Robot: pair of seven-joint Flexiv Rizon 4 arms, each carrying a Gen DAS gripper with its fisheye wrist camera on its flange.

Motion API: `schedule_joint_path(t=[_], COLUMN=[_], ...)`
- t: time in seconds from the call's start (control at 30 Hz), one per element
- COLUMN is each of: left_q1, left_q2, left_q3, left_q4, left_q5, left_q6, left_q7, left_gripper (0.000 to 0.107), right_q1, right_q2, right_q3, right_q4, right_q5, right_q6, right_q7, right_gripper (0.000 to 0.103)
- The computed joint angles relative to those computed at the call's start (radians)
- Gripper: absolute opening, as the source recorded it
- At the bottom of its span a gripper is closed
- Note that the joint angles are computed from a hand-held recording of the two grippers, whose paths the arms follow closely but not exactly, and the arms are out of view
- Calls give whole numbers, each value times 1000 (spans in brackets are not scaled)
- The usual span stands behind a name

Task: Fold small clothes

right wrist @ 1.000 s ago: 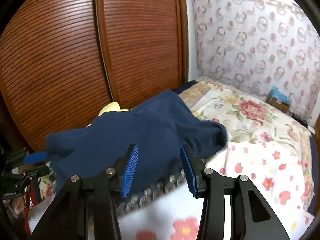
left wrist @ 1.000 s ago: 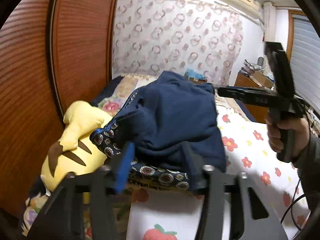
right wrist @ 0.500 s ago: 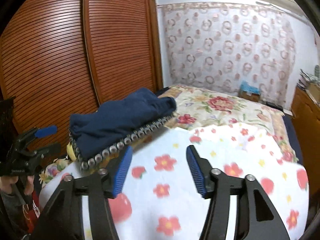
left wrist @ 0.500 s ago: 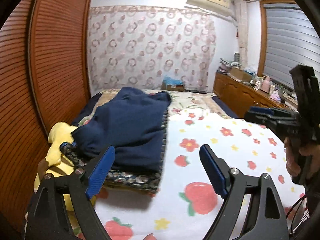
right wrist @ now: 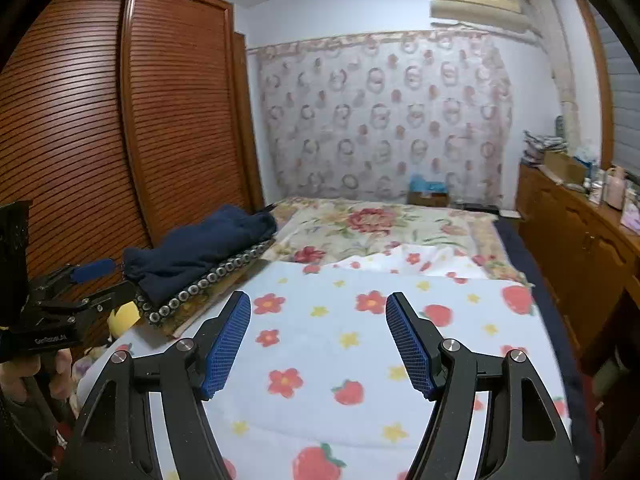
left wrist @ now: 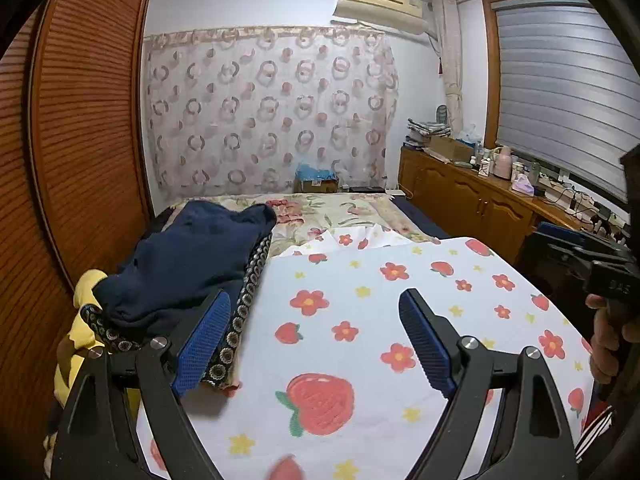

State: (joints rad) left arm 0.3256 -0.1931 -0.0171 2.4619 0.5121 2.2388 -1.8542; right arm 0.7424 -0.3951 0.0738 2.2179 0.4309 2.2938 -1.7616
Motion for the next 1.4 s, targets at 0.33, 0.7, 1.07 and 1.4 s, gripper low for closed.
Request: schedule_joint_path(t=[0.33, 0.7, 1.07, 1.4], left_q1=[-86, -140, -134, -134], left_q2=[27, 20, 25, 24], left_q3=[14, 26, 23, 23], left_q4=[22, 40, 43, 43], left_q5=[-98, -179, -172, -173], left_q6=[-6, 6, 4, 7], left_q7=[54, 87, 85, 84], left_gripper=[87, 87, 87, 87], right_q1=[135, 142, 106, 93], right_q2=[-14, -74, -55, -45], right_q3=[9, 37, 53, 51], right_q4=[-34, -107, -81, -59], right_q5=[317, 395, 371, 338], right_q6=[108, 137, 130, 127], right_q7=[-150, -201, -187, -165], right_gripper=[72, 72, 72, 72])
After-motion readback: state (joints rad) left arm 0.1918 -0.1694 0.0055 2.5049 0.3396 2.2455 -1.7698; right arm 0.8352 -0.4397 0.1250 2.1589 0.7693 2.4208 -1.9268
